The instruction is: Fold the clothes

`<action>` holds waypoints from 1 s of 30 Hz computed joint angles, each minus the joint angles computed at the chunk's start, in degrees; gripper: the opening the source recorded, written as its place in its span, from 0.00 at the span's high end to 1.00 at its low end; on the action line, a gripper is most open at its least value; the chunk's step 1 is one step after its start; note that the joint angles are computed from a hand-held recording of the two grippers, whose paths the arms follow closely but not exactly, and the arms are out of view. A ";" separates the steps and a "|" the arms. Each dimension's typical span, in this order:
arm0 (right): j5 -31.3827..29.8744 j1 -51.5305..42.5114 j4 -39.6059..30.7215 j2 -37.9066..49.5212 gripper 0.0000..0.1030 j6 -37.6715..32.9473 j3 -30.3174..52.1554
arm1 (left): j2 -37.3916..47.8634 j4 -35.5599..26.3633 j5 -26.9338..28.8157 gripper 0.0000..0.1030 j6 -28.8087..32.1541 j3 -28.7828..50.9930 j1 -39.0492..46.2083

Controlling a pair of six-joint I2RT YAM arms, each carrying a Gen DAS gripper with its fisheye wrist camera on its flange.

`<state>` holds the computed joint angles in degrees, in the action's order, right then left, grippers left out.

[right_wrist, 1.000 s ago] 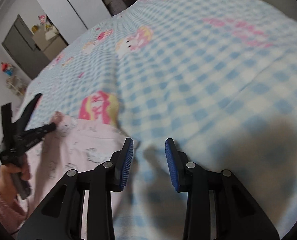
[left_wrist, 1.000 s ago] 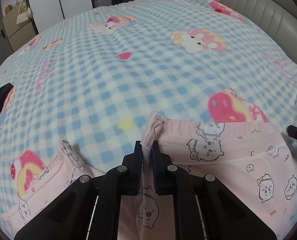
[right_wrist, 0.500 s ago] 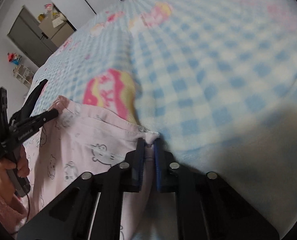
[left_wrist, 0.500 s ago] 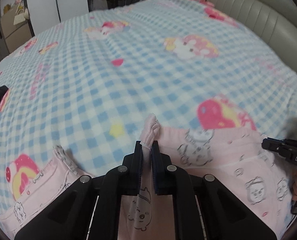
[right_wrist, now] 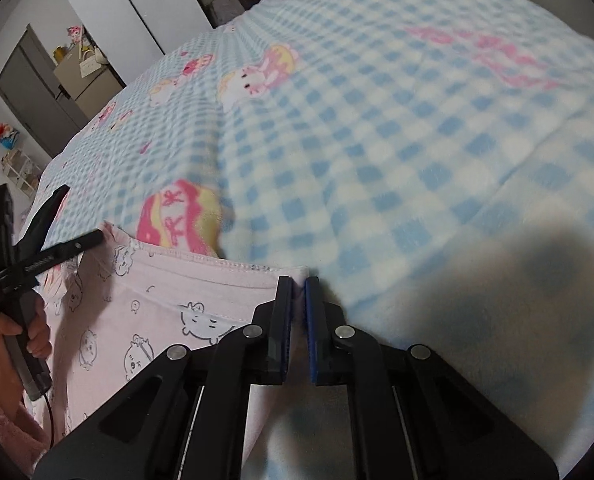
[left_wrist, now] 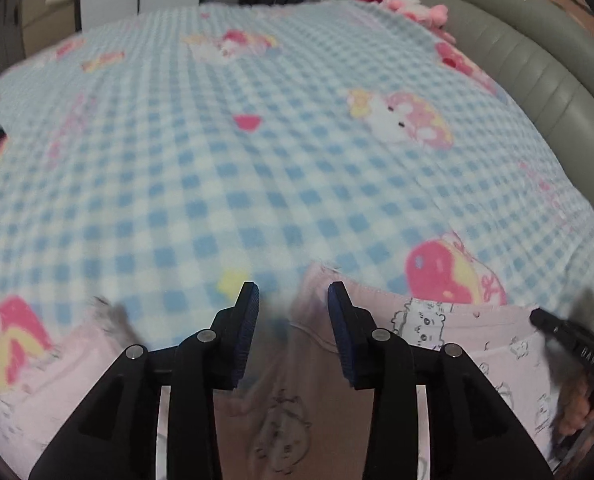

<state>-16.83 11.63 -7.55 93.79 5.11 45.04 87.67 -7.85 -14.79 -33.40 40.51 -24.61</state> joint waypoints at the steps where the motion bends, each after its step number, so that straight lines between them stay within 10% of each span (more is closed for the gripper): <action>1: -0.15 -0.11 -0.05 -0.10 0.95 -0.03 -0.01 | -0.43 -0.71 -0.38 0.63 2.09 0.16 -0.66; 7: 0.65 0.19 -0.73 0.04 0.95 -0.68 0.41 | 7.25 -8.11 -1.19 0.80 13.77 7.66 -3.25; 14: -0.11 -0.45 1.18 -0.09 0.97 -0.42 -0.22 | 6.30 -1.79 3.81 0.92 7.86 6.04 1.69; 21: 1.40 -1.06 3.75 0.77 0.97 2.14 -1.07 | 6.89 -0.53 6.07 0.85 -0.82 3.24 4.44; 26: 1.96 -2.02 7.86 -6.37 0.96 2.19 -4.63 | 0.96 -1.28 -8.94 0.71 0.66 1.71 -6.22; 30: -0.72 0.88 4.33 -4.95 0.96 -0.82 -3.28 | 6.46 -4.30 -1.17 0.59 4.28 6.99 -7.68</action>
<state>-17.55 12.52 -3.21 88.84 4.29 41.76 94.13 -12.15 -15.96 -29.13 47.50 -32.29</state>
